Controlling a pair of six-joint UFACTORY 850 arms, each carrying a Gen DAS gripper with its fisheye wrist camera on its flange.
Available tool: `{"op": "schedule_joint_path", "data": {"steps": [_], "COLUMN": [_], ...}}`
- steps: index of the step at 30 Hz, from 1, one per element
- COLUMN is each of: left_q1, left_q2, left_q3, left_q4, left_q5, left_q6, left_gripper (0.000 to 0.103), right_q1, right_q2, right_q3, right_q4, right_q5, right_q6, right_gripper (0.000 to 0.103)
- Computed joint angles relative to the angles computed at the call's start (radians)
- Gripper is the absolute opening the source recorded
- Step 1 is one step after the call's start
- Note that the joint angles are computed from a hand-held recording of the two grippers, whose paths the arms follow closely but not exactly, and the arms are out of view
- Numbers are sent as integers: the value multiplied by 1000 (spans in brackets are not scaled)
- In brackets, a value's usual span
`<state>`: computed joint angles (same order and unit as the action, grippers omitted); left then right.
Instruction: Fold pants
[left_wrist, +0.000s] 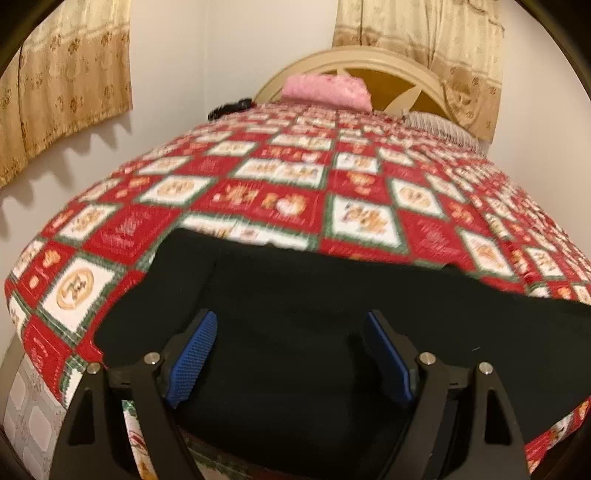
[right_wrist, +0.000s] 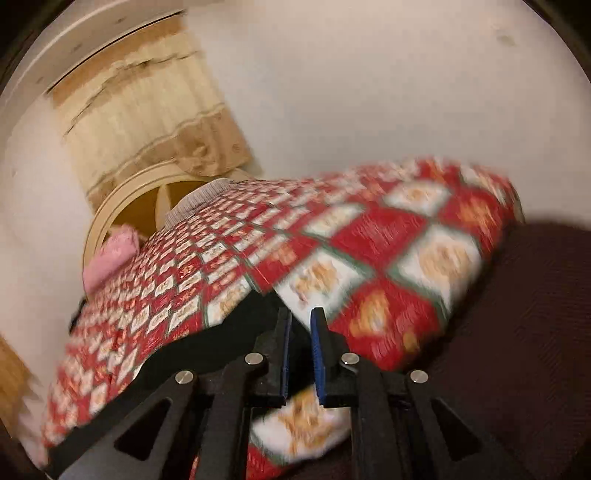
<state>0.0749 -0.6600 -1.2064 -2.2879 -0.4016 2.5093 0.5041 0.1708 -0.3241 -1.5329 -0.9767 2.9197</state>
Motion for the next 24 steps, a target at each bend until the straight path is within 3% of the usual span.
{"op": "schedule_joint_path", "data": {"steps": [5,8,10,12,17,20,22,23,24], "left_q1": [-10,-21,-25,-27,-20,-22,-21,-19,-16], "left_q2": [52,51,39,28,20,19,19,19,18], "left_q3": [54,55,45,32,22,20,20,21,20], "left_q4": [23,43,63,102,124,103,99,100,110], "left_q5": [-79,-58,-31,-1,8,16,17,16,14], "left_q6": [-15,-34,-56,-110,-167,-154,-155,-159,-170], "left_gripper": [84,84,84,84,84,84,85,85,84], "right_q1": [-194,-237,-230,-223,-194,-225,-242,-248,-242], "right_q2": [-70,-111,-142,-165,-173,-194,-233,-252,-267], "right_q3": [-80,-95,-110,-122,-129,-156,-194,-207,-213], "right_q4": [-146,-211,-200,-189,-162,-166,-74,-49,-34], "right_q5": [211,272,269,259,210,261,283,293,283], "right_q6": [-147,-125,-159,-194,-288,-372,-492,-531,-554], "right_gripper": [14,19,44,53,53,49,48,44,30]}}
